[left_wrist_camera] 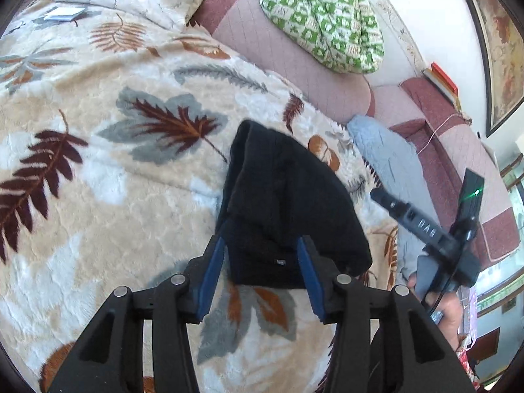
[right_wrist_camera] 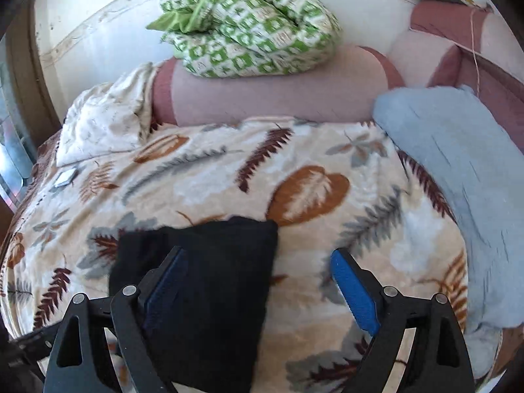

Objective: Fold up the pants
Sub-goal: 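Release the bundle from both tools and press it flat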

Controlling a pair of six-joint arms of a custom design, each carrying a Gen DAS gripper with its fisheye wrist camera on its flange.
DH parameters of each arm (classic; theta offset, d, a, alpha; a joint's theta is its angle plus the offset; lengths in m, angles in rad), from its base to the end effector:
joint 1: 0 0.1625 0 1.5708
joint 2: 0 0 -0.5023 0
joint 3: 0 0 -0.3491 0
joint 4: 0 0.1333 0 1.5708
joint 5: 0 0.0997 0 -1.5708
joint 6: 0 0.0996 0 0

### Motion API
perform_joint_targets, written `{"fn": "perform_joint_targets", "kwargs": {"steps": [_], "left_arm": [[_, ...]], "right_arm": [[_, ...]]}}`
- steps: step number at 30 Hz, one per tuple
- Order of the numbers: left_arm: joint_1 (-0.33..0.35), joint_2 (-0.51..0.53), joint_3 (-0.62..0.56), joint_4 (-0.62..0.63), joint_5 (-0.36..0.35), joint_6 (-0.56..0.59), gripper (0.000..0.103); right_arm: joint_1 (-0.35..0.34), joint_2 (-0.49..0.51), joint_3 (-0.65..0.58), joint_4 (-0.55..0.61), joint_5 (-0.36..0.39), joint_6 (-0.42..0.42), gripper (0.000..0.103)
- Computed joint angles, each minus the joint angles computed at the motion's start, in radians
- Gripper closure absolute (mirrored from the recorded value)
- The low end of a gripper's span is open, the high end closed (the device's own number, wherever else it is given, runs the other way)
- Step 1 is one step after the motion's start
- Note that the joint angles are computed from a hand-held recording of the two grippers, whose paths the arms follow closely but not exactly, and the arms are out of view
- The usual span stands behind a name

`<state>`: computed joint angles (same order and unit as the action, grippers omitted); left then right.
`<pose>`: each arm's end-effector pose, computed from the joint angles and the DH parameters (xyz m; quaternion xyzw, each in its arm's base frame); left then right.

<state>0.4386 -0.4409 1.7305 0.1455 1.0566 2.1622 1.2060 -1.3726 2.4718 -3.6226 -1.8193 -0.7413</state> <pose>-0.3428 -0.3621 -0.0579 0.0565 0.9634 -0.2531 0.0679 -0.0389 -0.4069 0.3693 0.1092 -0.8769 0.3293 0.3327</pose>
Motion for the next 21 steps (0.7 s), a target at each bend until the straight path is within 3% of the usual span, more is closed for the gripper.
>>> {"fn": "perform_joint_targets", "kwargs": {"steps": [4, 6, 10, 12, 21], "left_arm": [[-0.014, 0.043, -0.045, 0.059, 0.024, -0.018, 0.057], [-0.026, 0.054, -0.058, 0.084, 0.021, -0.019, 0.057], [-0.036, 0.063, -0.070, 0.104, 0.018, -0.030, 0.057], [-0.041, 0.066, -0.073, 0.109, 0.012, -0.038, 0.057], [-0.045, 0.062, -0.057, 0.095, 0.013, -0.050, 0.055]], "right_arm": [[-0.108, 0.002, 0.042, 0.002, 0.044, 0.006, 0.011], [-0.143, 0.024, 0.074, -0.074, 0.056, -0.013, 0.010], [-0.160, 0.104, 0.093, -0.240, 0.004, -0.075, 0.008], [-0.175, 0.110, 0.097, -0.267, 0.006, -0.095, 0.006], [-0.174, 0.097, 0.062, -0.202, -0.053, -0.072, 0.002]]}}
